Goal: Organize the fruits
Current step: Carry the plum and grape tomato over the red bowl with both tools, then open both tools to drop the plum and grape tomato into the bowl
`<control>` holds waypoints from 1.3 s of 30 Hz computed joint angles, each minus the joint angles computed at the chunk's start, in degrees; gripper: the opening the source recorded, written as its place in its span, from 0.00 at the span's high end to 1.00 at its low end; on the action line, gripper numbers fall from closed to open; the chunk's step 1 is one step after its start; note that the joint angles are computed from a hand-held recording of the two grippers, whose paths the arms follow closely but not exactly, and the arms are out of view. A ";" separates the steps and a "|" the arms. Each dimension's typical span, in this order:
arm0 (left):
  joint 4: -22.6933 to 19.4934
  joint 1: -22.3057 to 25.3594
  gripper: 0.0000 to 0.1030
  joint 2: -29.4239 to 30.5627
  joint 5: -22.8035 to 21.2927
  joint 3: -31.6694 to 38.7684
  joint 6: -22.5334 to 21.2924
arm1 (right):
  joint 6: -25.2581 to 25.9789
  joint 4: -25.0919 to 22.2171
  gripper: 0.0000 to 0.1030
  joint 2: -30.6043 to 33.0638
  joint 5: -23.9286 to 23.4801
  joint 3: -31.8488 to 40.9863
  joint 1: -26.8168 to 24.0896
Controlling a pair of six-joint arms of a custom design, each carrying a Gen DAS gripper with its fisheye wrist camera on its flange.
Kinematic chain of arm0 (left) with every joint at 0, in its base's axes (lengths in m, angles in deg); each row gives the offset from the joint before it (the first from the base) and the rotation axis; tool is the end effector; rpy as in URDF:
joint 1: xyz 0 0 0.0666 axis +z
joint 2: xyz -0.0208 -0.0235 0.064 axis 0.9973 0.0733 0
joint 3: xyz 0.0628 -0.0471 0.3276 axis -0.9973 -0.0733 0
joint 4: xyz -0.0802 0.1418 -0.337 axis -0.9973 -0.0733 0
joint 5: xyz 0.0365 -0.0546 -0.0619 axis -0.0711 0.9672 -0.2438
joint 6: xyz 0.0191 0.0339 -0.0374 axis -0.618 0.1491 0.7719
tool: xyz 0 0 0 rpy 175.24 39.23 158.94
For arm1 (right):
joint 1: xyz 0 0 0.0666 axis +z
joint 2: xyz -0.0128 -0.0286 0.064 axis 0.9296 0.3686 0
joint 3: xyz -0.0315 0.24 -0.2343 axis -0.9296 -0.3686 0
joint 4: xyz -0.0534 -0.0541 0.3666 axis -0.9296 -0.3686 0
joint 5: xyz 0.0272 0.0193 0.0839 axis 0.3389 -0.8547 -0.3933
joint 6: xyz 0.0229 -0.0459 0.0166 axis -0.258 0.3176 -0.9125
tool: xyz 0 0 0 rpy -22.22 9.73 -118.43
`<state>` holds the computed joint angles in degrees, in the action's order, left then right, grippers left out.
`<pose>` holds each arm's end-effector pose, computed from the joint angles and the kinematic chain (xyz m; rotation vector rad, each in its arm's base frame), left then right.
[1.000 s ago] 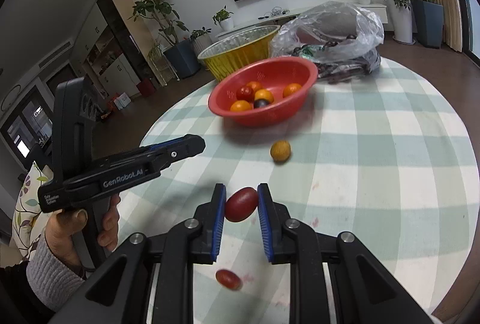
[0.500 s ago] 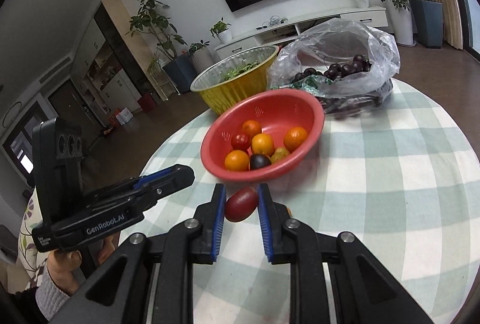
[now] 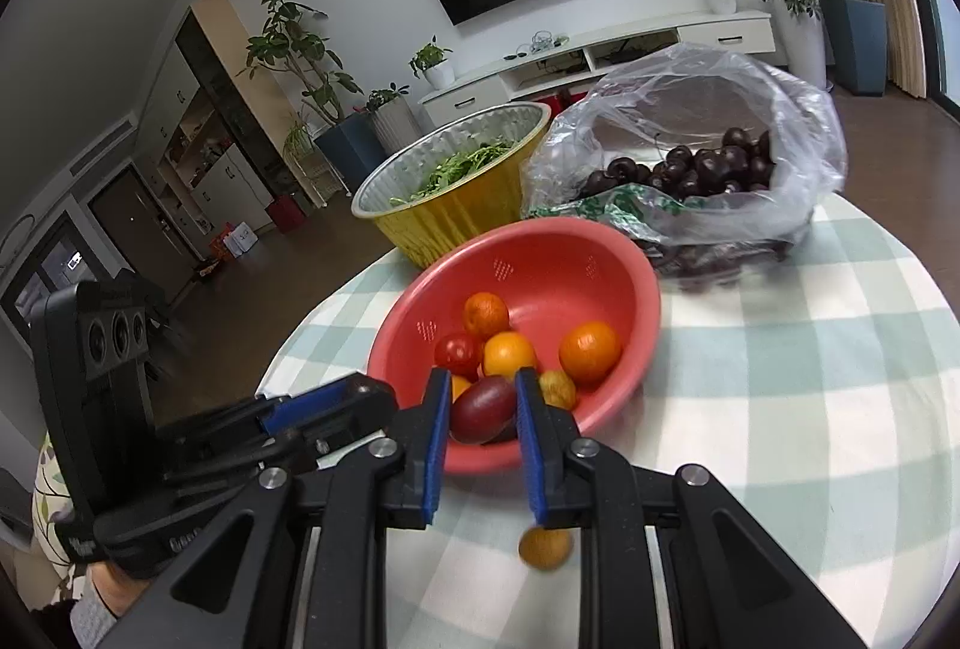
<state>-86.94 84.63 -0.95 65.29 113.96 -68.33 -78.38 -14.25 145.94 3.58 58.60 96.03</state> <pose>0.5057 -0.0276 0.3890 0.3835 2.3150 -0.5391 0.4799 0.2534 0.3800 -0.0135 2.2451 0.6157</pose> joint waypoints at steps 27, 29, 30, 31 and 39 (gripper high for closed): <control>-0.86 -5.23 0.75 11.89 -6.41 10.94 -4.27 | -0.97 -2.79 0.75 13.34 -5.37 13.01 -4.40; -0.57 -5.56 0.75 12.23 -7.10 11.03 -4.86 | -0.88 -2.82 0.75 13.31 -5.73 12.93 -4.48; -0.22 -5.71 0.75 12.25 -7.45 10.85 -5.08 | -0.89 -2.62 0.74 13.27 -5.88 12.81 -4.55; 0.02 -5.92 0.75 12.39 -8.10 10.85 -5.29 | -0.76 -2.33 0.73 13.17 -6.11 12.63 -4.60; 2.77 -6.12 0.58 11.46 -8.99 9.13 -5.51 | -0.98 -0.70 0.63 11.46 -5.27 10.96 -4.31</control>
